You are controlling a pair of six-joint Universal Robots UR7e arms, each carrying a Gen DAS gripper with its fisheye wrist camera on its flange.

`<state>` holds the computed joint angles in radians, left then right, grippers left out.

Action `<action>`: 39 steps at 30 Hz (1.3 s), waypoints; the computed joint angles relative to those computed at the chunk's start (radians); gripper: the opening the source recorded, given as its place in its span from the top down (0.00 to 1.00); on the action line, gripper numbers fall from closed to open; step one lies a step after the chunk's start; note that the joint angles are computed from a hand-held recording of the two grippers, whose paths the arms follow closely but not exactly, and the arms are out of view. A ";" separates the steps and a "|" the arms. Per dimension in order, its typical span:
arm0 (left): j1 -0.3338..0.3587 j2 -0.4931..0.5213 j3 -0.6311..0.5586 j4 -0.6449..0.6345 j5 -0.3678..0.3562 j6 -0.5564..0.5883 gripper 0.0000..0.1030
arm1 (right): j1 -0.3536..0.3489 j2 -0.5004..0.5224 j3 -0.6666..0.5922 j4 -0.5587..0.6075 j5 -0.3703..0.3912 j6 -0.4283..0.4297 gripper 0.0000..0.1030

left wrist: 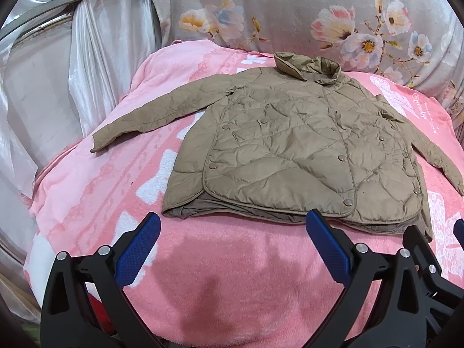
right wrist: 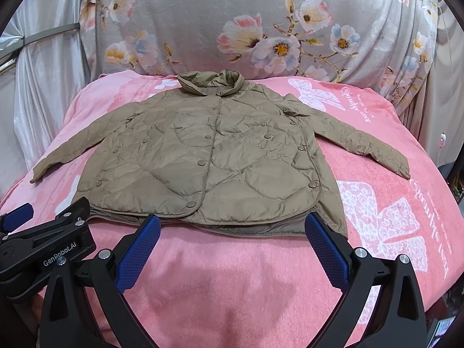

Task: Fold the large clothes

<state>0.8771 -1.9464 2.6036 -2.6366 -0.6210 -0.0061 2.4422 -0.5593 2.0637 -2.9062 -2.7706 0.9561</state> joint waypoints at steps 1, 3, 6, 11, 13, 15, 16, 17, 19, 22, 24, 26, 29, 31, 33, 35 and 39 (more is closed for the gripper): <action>-0.002 -0.004 0.001 0.004 0.001 -0.002 0.05 | 0.000 0.000 -0.001 0.001 -0.001 0.001 0.05; -0.005 -0.010 0.002 0.009 0.004 -0.005 0.05 | 0.003 -0.001 -0.001 0.007 -0.003 0.004 0.05; -0.011 -0.022 0.006 0.021 0.009 -0.011 0.05 | 0.010 -0.002 -0.002 0.014 -0.005 0.007 0.05; -0.012 -0.027 0.006 0.028 0.011 -0.014 0.05 | 0.010 -0.002 -0.003 0.016 -0.004 0.006 0.05; -0.011 -0.028 0.005 0.029 0.011 -0.014 0.05 | 0.010 -0.003 -0.003 0.017 -0.004 0.008 0.05; -0.009 -0.030 0.004 0.035 0.010 -0.015 0.05 | 0.011 -0.003 -0.006 0.030 -0.001 0.018 0.05; -0.009 -0.030 0.003 0.037 0.010 -0.016 0.05 | 0.012 -0.004 -0.007 0.036 0.000 0.022 0.05; -0.009 -0.030 0.003 0.037 0.010 -0.016 0.05 | 0.012 -0.003 -0.009 0.041 0.001 0.025 0.05; -0.009 -0.030 0.004 0.037 0.010 -0.017 0.05 | 0.011 -0.003 -0.009 0.039 0.001 0.023 0.05; -0.010 -0.030 0.004 0.038 0.011 -0.018 0.05 | 0.012 -0.003 -0.010 0.041 0.000 0.024 0.05; -0.008 -0.029 0.001 0.043 0.009 -0.023 0.05 | 0.010 -0.004 -0.009 0.041 0.001 0.024 0.05; -0.008 -0.029 0.002 0.044 0.010 -0.025 0.05 | 0.009 -0.003 -0.009 0.039 0.002 0.022 0.05; -0.006 -0.028 0.001 0.044 0.008 -0.023 0.05 | 0.008 -0.003 -0.009 0.035 0.004 0.018 0.05; 0.000 -0.021 -0.001 0.040 0.002 -0.019 0.05 | 0.001 0.000 -0.004 0.002 0.017 -0.006 0.05; 0.013 -0.004 -0.009 0.038 -0.013 -0.016 0.05 | -0.014 0.003 0.006 -0.042 0.030 -0.041 0.05; 0.021 0.012 -0.015 0.042 -0.022 -0.025 0.05 | -0.025 0.002 0.013 -0.062 0.034 -0.062 0.05; 0.049 0.082 -0.028 -0.018 -0.018 -0.012 0.05 | -0.066 -0.025 0.055 -0.141 0.021 -0.107 0.05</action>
<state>0.9260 -1.8645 2.5754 -2.6551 -0.6393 -0.0179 2.3766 -0.5843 2.1188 -3.0469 -2.7494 0.8487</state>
